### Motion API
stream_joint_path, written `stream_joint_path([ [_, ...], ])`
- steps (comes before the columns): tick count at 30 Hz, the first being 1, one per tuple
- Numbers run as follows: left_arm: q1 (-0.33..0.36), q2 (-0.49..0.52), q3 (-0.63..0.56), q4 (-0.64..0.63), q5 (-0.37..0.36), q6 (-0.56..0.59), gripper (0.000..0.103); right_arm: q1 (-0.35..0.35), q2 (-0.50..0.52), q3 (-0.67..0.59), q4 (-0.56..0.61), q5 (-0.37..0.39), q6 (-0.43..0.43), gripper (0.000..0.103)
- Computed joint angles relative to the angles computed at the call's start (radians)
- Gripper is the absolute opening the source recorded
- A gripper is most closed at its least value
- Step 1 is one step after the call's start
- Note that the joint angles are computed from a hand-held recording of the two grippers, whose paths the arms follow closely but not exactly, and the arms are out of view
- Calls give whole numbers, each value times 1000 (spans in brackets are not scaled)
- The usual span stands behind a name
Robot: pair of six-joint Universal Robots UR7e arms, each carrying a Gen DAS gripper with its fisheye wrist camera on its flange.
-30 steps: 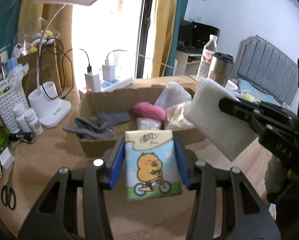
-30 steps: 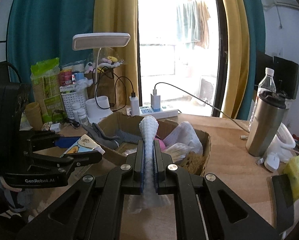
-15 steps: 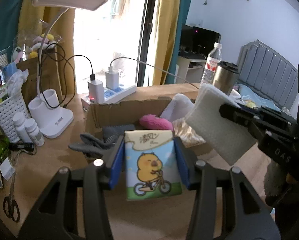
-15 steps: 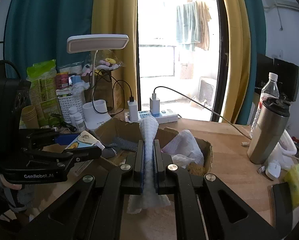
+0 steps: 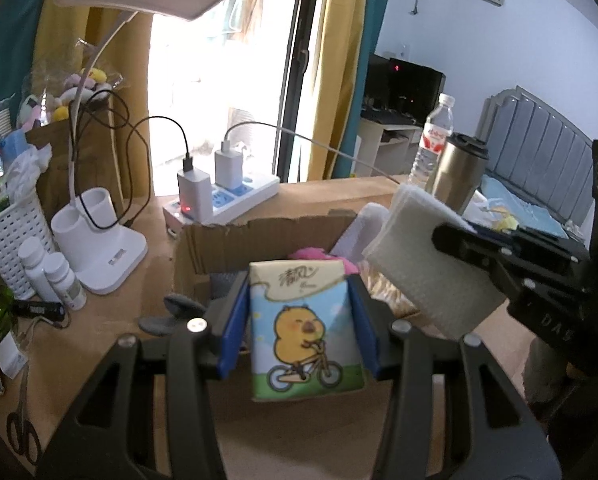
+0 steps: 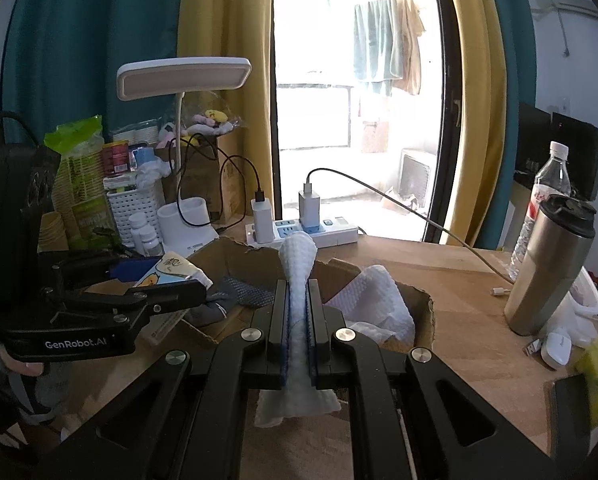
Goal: Organize soft objects
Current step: 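Carry the tissue pack and foam strip over the box with both tools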
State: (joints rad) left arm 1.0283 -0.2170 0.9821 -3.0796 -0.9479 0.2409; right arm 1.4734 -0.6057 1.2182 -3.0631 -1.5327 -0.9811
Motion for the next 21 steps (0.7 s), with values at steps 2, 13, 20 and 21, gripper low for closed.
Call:
stream_joint_path([
  [2, 3, 8, -19, 11, -3, -2, 49, 1, 8, -15, 10, -1, -2, 8],
  [13, 21, 51, -117, 74, -13, -3, 49, 3, 59, -104, 71, -8, 3, 8],
  [20, 35, 90, -200, 136, -15, -12, 49, -1, 84, -152, 106, -15, 14, 8],
  [21, 37, 97, -215, 148, -16, -15, 49, -1, 88, -159, 110, -17, 17, 8],
])
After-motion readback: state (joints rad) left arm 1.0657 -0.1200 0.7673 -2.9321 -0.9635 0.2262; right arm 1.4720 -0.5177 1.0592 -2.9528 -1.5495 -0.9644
